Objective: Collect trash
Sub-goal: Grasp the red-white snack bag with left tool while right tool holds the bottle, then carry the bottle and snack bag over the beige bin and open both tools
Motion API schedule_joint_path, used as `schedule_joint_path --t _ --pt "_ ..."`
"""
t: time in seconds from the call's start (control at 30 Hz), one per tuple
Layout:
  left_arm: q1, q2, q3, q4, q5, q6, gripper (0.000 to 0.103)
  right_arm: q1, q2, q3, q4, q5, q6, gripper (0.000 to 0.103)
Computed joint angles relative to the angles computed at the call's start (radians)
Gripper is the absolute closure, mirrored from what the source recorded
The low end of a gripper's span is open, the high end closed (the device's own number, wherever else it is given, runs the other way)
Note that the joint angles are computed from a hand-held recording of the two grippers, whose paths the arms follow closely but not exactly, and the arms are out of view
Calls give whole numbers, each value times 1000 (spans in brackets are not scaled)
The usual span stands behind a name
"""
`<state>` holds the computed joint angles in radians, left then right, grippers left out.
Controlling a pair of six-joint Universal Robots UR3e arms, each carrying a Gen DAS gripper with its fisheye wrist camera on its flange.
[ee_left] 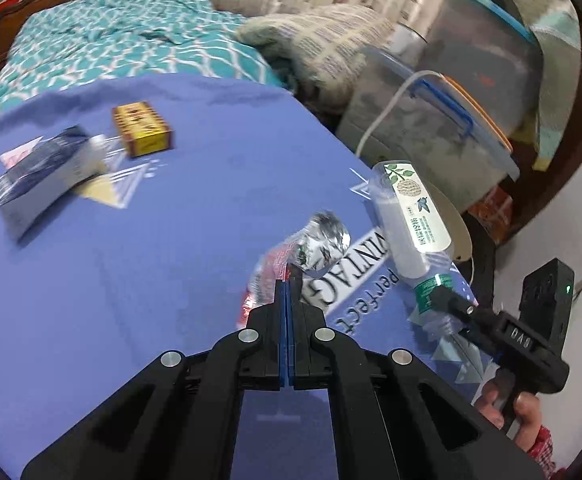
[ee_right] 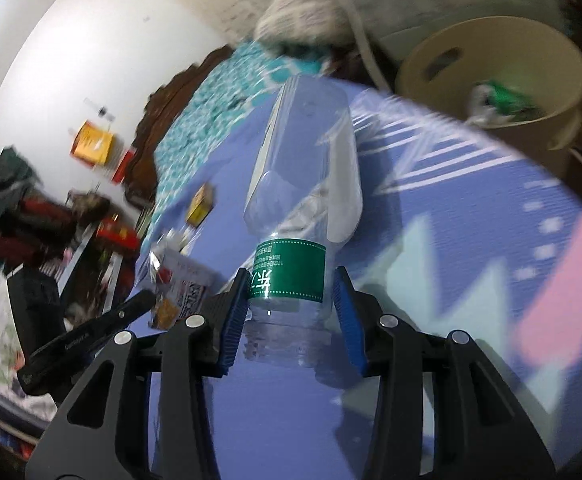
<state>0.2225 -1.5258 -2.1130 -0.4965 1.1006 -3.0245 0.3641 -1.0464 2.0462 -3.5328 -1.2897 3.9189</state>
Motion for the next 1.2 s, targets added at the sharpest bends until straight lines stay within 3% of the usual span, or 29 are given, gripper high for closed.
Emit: schedule_joint_path --t 0.07,0.1,0.13,0.17,0.2,0.37,0.47,0.57,0.63,0.67,0.7,0.97,1.2 --pt "-36 -37 21 22 33 -16 102 -27 -20 61 -43 10 1 58" --pt "-45 -48 23 28 44 -21 92 -34 -25 76 -54 12 0 58" --pt "-53 -60 30 28 58 -23 77 -39 -27 84 -61 17 -1 58" --pt "-60 -66 33 33 84 -28 38 -3 -21 57 -48 -12 19 58" --pt "-73 -68 13 89 134 -53 26 -1 -19 52 -44 -15 17 58" --pt "-62 -33 -43 150 161 1 23 50 5 13 -36 -50 40 58" --pt "-92 -80 -5 108 176 39 20 38 10 33 -64 -38 38 58" --pt "-160 -148 11 149 255 73 23 26 14 40 -74 -24 36 58" --pt "-201 -197 27 164 295 111 70 22 9 45 -75 -25 34 58" --pt "-225 -210 23 204 337 115 81 19 4 49 -74 -26 32 58" --pt "-220 -206 26 184 320 120 92 15 -3 53 -74 -30 27 58" --pt "-212 -232 198 30 141 121 96 -67 -44 170 -197 -49 49 60" --pt "-380 -421 554 -71 103 84 96 -139 -80 304 -331 -90 117 60"
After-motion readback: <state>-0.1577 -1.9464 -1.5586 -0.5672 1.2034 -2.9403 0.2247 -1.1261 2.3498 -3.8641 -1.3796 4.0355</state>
